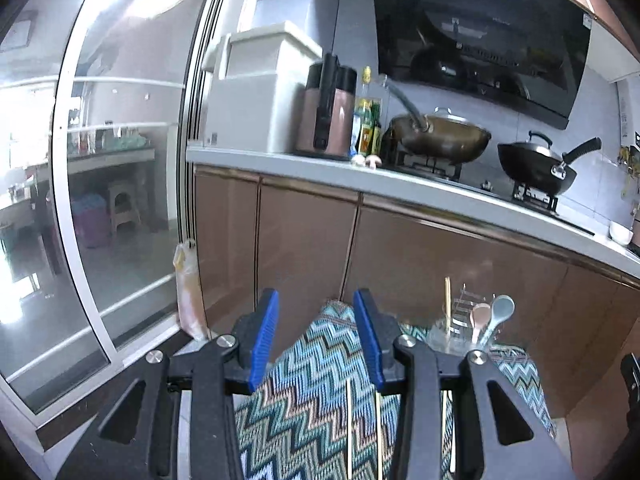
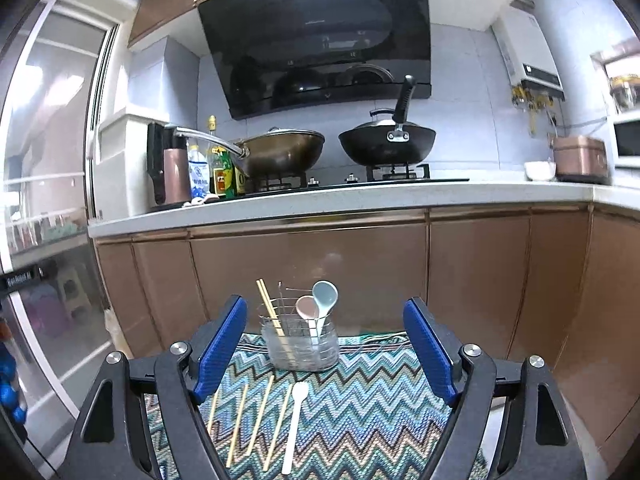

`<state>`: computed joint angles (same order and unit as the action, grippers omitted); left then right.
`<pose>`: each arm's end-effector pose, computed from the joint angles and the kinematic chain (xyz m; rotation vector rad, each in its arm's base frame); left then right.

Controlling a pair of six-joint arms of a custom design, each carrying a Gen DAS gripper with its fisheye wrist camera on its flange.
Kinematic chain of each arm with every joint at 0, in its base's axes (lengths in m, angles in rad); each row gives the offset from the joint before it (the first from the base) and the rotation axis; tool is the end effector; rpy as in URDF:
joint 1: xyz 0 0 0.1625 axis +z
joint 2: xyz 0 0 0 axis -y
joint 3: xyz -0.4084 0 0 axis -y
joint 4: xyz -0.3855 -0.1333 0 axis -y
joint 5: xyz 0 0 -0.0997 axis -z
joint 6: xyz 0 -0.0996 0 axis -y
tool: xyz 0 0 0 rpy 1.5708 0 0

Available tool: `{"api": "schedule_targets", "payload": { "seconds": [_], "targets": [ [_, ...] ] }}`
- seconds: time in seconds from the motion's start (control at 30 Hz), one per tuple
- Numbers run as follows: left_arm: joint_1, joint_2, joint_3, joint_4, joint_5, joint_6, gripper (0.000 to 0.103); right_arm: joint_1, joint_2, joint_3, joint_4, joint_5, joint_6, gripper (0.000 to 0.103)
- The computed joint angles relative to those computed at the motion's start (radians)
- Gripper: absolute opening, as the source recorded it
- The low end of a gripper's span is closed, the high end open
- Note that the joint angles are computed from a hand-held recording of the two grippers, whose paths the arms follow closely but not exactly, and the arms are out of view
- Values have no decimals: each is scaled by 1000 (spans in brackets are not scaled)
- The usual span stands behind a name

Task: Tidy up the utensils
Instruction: 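Withdraw both open tools back from the utensil holder, then lower the right tool toward the white fork while the left tool approaches the chopsticks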

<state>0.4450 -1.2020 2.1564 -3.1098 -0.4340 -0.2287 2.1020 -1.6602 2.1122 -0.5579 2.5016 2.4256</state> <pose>-0.3337 -0.4069 0.2490 0.5725 2.1636 -1.3951 0.2386 -0.3006 0.3080 0.2013 -1.7528 1.6341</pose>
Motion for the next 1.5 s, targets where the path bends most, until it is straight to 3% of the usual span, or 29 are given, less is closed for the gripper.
{"api": "schedule_targets", "payload": {
  "seconds": [0.43,0.67,0.83,0.9,0.97,1.03,1.1,1.23,1.37,1.5],
  "targets": [
    [18,-18,0,144,-93,-76,37,-41,-36,17,78,-54,84,80],
    [80,39,-50,250,-202,-104,37,-141,-5,-19,233,-129,212,79],
    [146,108,-130,328,-327,-83,37,-237,34,-81,415,-239,331,64],
    [178,149,-182,372,-384,-63,37,-286,71,-135,523,-298,380,50],
    [214,189,-248,455,-449,-59,37,-344,118,-208,651,-378,427,44],
    [254,231,-315,532,-532,-53,37,-396,177,-286,769,-450,464,43],
    [294,284,-393,628,-595,-58,37,-428,237,-354,851,-472,482,42],
    [342,377,-510,765,-646,-51,37,-500,391,-519,1041,-514,522,42],
    [381,457,-609,874,-647,-77,36,-543,525,-652,1170,-518,548,42],
    [405,508,-671,937,-639,-94,36,-580,632,-765,1272,-527,584,32]
  ]
}}
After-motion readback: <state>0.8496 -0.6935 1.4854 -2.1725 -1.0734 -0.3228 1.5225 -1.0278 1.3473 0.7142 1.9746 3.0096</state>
